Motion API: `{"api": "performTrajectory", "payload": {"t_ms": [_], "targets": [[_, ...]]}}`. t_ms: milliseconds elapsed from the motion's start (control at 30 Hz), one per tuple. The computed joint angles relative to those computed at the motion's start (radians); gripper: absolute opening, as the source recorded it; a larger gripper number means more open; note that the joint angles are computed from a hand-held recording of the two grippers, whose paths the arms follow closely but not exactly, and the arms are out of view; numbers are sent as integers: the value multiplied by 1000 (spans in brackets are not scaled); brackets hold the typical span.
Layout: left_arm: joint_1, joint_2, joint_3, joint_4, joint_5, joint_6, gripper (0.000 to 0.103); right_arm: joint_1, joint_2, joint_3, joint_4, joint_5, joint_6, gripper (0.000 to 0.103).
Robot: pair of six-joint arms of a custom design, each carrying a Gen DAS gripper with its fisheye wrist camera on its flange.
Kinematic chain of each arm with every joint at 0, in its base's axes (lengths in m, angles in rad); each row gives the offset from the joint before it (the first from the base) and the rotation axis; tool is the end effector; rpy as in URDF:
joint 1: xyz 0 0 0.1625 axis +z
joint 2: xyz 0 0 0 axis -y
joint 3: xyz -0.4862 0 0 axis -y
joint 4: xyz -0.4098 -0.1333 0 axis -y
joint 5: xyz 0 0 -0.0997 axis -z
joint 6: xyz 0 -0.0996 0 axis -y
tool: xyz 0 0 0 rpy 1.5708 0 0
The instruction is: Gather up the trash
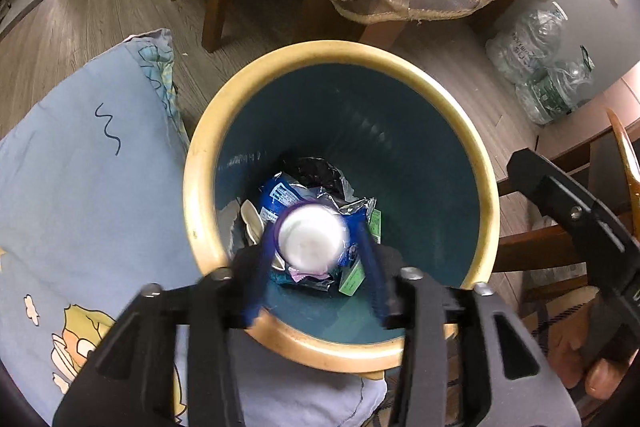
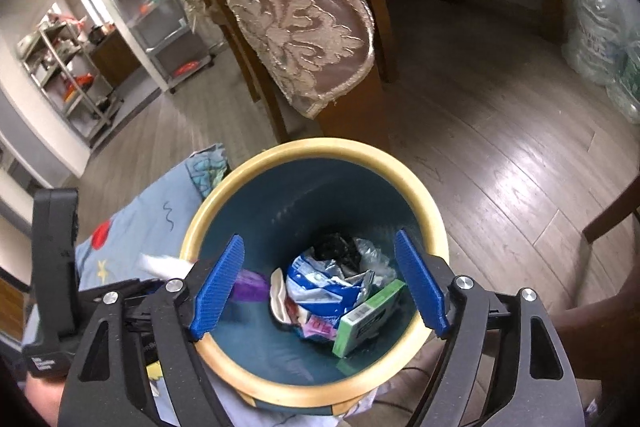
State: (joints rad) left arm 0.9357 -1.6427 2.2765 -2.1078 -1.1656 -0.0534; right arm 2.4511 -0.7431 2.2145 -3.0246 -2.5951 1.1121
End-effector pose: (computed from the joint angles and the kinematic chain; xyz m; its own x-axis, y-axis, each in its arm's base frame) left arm -0.0899 -0.4128 0.3040 -0.7477 0.5323 -0.3970 0.5514 0.8308 0.0756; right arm 0.4142 -0.2797 0.0302 -0.8326 0.3894 0.3940 -0.0549 0.6498 -0.7581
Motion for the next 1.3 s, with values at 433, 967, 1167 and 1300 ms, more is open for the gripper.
{"api": "performTrajectory", "payload": {"t_ms": [433,967,1167,1300], "targets": [[-44,-165,12,36,41,-9,82,33,-3,-17,10,-1,3,89],[-285,-512,64,265,213,-191,97,211,-59,-109,527,-1,189,96],[-408,-625,85,409,280,-298,97,269,-62,-115,589,8,210,96],[-456,-668,89,483,321,-378,97,297,-57,-119,597,5,202,97]]}}
